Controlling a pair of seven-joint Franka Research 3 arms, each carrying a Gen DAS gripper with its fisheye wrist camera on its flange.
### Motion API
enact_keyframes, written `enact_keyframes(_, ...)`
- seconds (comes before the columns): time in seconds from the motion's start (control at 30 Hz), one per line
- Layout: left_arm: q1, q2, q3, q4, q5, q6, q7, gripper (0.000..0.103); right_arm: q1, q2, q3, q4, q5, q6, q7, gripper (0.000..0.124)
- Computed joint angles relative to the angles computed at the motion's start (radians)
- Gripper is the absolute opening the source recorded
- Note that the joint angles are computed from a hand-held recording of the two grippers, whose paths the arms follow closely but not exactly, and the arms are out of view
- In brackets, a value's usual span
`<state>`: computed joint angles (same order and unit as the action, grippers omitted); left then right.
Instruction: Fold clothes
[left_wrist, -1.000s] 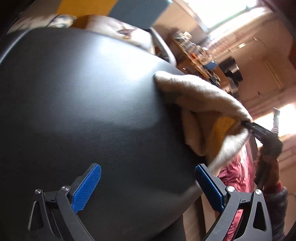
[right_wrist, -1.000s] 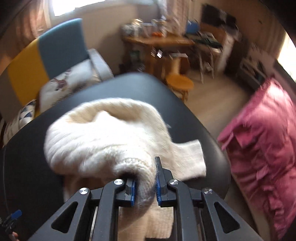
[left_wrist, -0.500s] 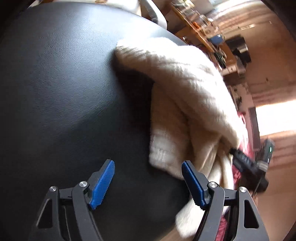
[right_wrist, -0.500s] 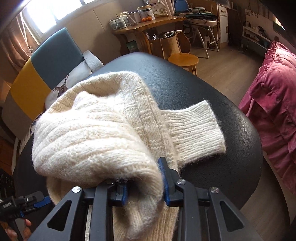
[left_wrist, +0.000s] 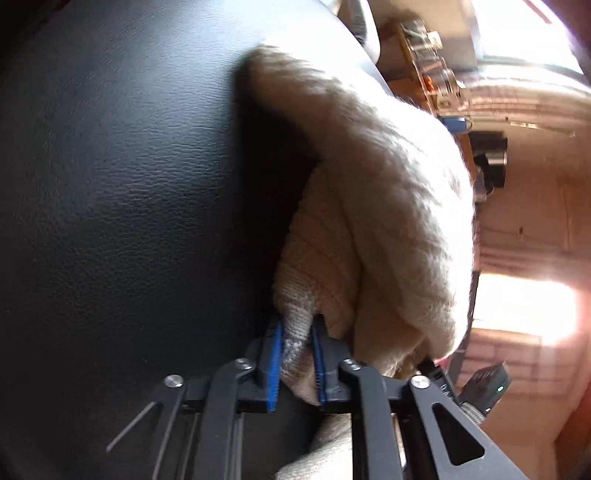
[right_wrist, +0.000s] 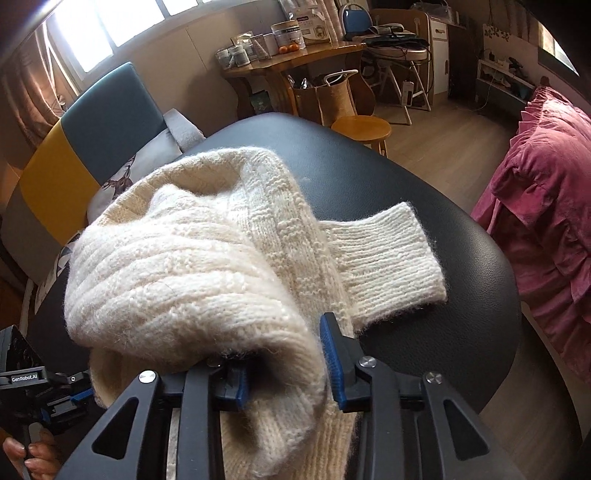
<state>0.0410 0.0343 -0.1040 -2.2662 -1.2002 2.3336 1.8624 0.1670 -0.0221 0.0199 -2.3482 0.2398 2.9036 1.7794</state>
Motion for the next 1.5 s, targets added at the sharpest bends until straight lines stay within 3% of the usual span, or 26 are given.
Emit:
enact_keyframes(0.13,0.019,-0.088,0.030,-0.038,-0.078,0.009,0.056,0.009,0.030,-0.063,0.008,-0.020,0.122,0.005,-0.110,0.032)
enact_keyframes(0.3,0.065,-0.260,0.129,-0.071,-0.140,-0.006,0.127,0.009,0.081,-0.124,0.027,-0.042,0.210,-0.021,-0.191,0.033)
enact_keyframes(0.4,0.100,-0.367,0.202,-0.086,-0.121,-0.011,0.173,0.009,0.182,-0.149,-0.011,-0.058,0.453,-0.077,-0.404,0.033)
enact_keyframes(0.53,0.162,-0.473,0.308,-0.114,-0.020,-0.013,0.211,0.009,0.255,-0.181,-0.012,-0.091,0.709,-0.132,-0.604,0.033)
enact_keyframes(0.6,0.198,-0.493,0.351,-0.121,0.050,-0.011,0.211,0.009,0.266,-0.195,0.005,-0.114,0.775,-0.142,-0.635,0.033)
enact_keyframes(0.8,0.328,-0.546,0.444,-0.268,0.296,0.079,0.136,0.009,0.295,-0.197,0.064,-0.149,0.763,-0.170,-0.617,0.033)
enact_keyframes(0.93,0.397,-0.451,0.556,-0.334,0.338,0.030,0.190,0.011,0.301,-0.188,0.113,-0.165,0.635,-0.159,-0.502,0.033)
enact_keyframes(1.07,0.459,-0.461,0.546,-0.392,0.315,-0.021,0.211,0.014,0.307,-0.137,0.129,-0.134,0.520,-0.156,-0.395,0.033)
enact_keyframes(1.17,0.494,-0.489,0.541,-0.396,0.318,-0.070,0.216,0.019,0.330,-0.112,0.125,-0.103,0.534,-0.144,-0.414,0.033)
enact_keyframes(1.27,0.560,-0.631,0.522,-0.424,0.387,-0.107,0.143,0.023,0.349,-0.062,0.134,-0.040,0.550,-0.142,-0.441,0.033)
enact_keyframes(1.37,0.608,-0.660,0.593,-0.417,0.441,-0.094,0.138,0.032,0.351,0.031,0.146,0.071,0.557,-0.157,-0.466,0.033)
enact_keyframes(1.5,0.646,-0.584,0.666,-0.362,0.485,-0.069,0.119,0.035,0.359,0.130,0.185,0.181,0.544,-0.151,-0.446,0.033)
